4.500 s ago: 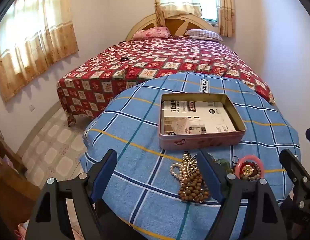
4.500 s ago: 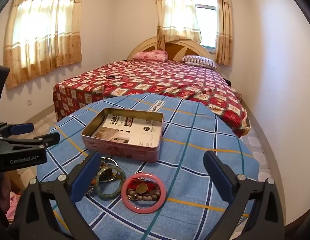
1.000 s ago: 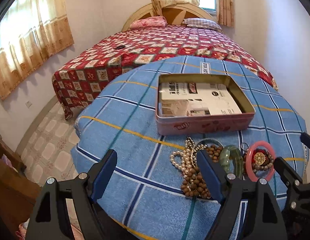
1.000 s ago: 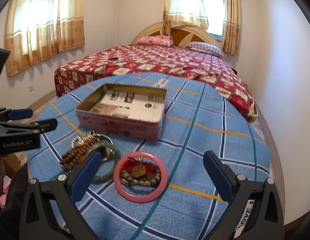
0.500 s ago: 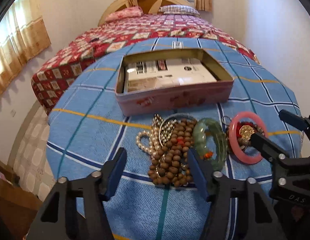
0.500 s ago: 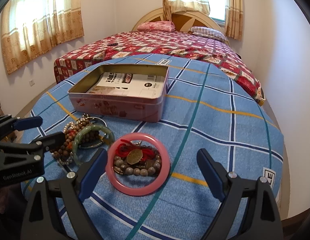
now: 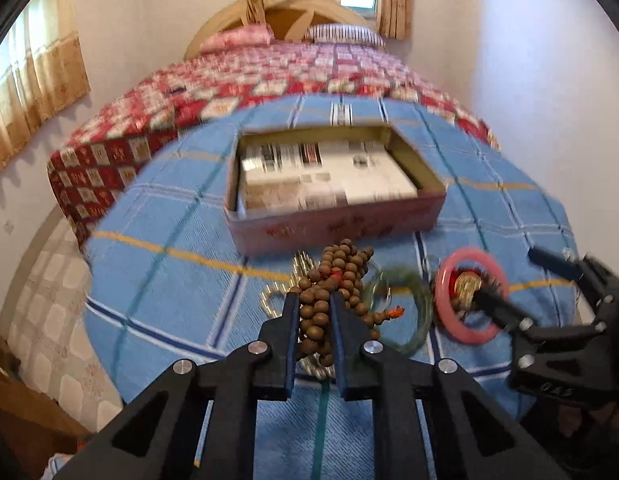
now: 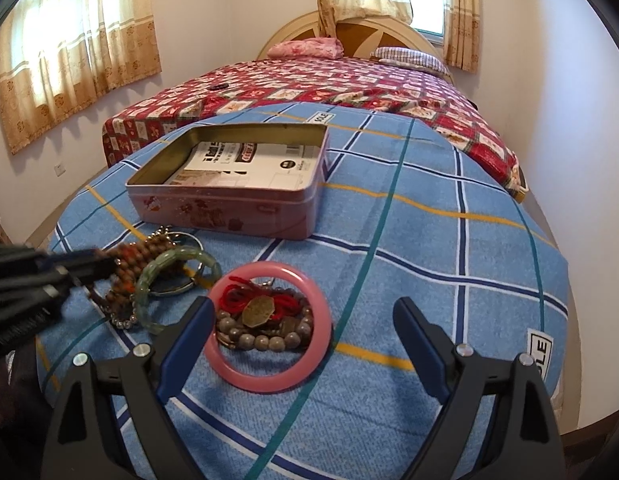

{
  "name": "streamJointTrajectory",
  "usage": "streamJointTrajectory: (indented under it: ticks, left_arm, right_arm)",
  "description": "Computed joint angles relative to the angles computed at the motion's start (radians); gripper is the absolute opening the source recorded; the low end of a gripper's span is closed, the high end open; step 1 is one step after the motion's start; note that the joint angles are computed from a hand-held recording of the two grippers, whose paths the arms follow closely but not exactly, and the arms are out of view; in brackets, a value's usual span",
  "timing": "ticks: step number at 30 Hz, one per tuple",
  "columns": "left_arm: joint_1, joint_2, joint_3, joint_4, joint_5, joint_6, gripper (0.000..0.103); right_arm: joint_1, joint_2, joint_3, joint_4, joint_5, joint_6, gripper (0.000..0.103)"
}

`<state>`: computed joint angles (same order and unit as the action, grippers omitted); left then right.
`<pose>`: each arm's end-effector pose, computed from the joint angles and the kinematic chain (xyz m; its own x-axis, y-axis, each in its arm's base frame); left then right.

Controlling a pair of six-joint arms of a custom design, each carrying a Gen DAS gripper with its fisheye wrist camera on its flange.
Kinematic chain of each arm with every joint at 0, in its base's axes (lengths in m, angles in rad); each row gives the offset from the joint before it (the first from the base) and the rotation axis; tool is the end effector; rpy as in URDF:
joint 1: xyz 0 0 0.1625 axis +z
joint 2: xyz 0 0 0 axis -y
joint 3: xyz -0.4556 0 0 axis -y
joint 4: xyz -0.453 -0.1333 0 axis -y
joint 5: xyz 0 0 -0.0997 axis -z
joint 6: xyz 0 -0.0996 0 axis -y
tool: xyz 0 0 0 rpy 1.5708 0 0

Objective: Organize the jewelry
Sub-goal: 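Grasp the brown bead bracelet with the left tool while the right tool approaches the pink bangle, then lift the brown beads with the left tool while the right tool grasps the pink bangle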

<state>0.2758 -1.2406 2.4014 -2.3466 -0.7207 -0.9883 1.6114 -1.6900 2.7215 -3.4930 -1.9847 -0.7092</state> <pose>-0.3244 -0.3081 0.0797 -0.6942 0.1808 -0.6967 0.5672 0.7333 -0.3749 0.1058 -0.3080 0.2463 -0.6872 -0.2003 0.6983 -0.6234 0.6561 -0.4253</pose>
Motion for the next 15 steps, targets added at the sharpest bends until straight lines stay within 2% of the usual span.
streamJointTrajectory:
  ticks: [6, 9, 12, 15]
  left_arm:
    - [-0.008, -0.040, -0.004, 0.045, 0.057, -0.013, 0.015]
    - [0.010, -0.040, -0.001, 0.047, 0.050, -0.019, 0.015]
    - [0.019, -0.035, 0.000, 0.043, 0.044, -0.022, 0.015]
    - [0.025, -0.027, 0.002, 0.030, 0.041, -0.018, 0.015]
  right_arm:
    - [-0.001, 0.005, -0.013, 0.040, 0.005, 0.003, 0.092]
    - [0.009, 0.013, -0.019, 0.062, 0.009, -0.008, 0.093]
    - [0.016, 0.026, -0.019, 0.077, 0.006, -0.026, 0.103]
    - [0.017, 0.036, -0.028, 0.107, -0.008, -0.020, 0.103]
